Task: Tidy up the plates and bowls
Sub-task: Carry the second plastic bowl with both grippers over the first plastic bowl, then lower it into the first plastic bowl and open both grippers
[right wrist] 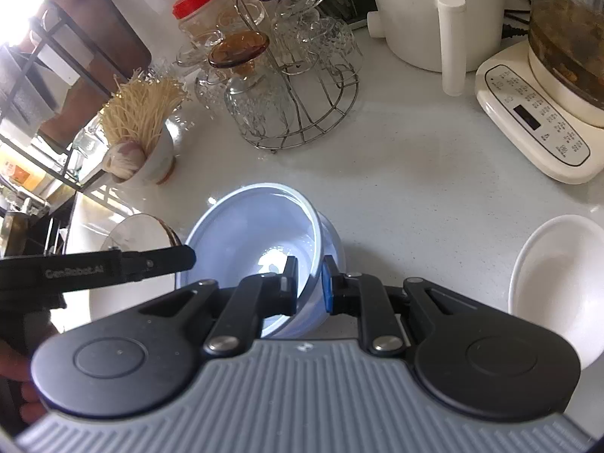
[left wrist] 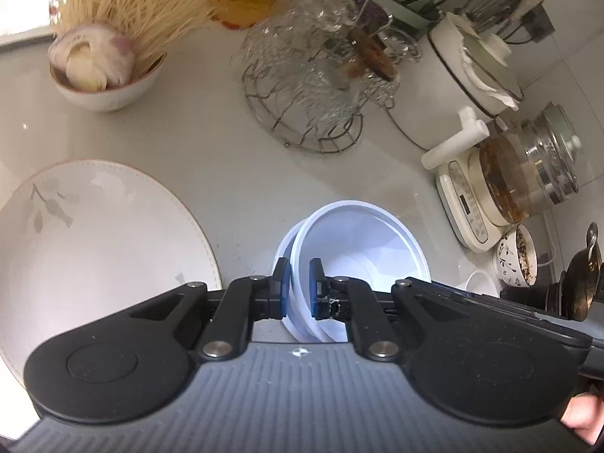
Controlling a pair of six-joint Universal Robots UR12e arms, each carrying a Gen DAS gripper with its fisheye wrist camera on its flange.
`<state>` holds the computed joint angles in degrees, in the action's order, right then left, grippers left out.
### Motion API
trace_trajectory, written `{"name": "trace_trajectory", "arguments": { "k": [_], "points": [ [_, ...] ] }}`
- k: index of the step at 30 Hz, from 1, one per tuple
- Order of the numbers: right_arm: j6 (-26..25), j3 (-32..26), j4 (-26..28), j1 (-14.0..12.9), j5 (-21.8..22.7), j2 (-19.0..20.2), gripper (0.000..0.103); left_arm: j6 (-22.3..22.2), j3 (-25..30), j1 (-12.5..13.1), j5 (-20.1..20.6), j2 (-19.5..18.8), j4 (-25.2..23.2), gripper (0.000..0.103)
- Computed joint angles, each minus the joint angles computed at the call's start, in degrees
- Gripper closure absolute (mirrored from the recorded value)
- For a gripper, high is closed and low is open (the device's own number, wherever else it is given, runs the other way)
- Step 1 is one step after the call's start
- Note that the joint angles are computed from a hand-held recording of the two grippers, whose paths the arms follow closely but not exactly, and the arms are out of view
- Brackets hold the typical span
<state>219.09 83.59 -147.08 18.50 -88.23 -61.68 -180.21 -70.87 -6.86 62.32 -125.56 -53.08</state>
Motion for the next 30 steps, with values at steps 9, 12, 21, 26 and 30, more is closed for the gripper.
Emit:
{"name": "trace_trajectory", "arguments": {
  "k": [9, 12, 21, 26, 30],
  "points": [
    [1.91, 0.13, 0.32, -0.38, 0.42, 0.09, 0.086, 2.48, 1.13, -0.73, 1.72, -0.45, -1.00, 0.092],
    [3.28, 0.21, 0.75, -0.36, 0.09, -0.05, 0.079, 3.48, 1.51, -0.83, 2.37, -0.62, -1.98, 0.080],
    [3.44, 1.02, -2.19, 0.29, -2.47, -0.97, 0.051, 2.67, 0.33, -0.36, 1.65, 0.50, 0.60, 0.068],
    [2.48, 1.11, -4.18, 1.32, -6.54, -1.84, 0.051, 3.00, -0.01, 0.02, -0.31, 1.60, 1.53, 0.068],
    [1.72, 1.16, -5.90, 2.22, -9.54, -2.49, 0.051, 4.05, -0.56, 0.30, -2.30, 2.63, 3.47, 0.068]
  ]
}}
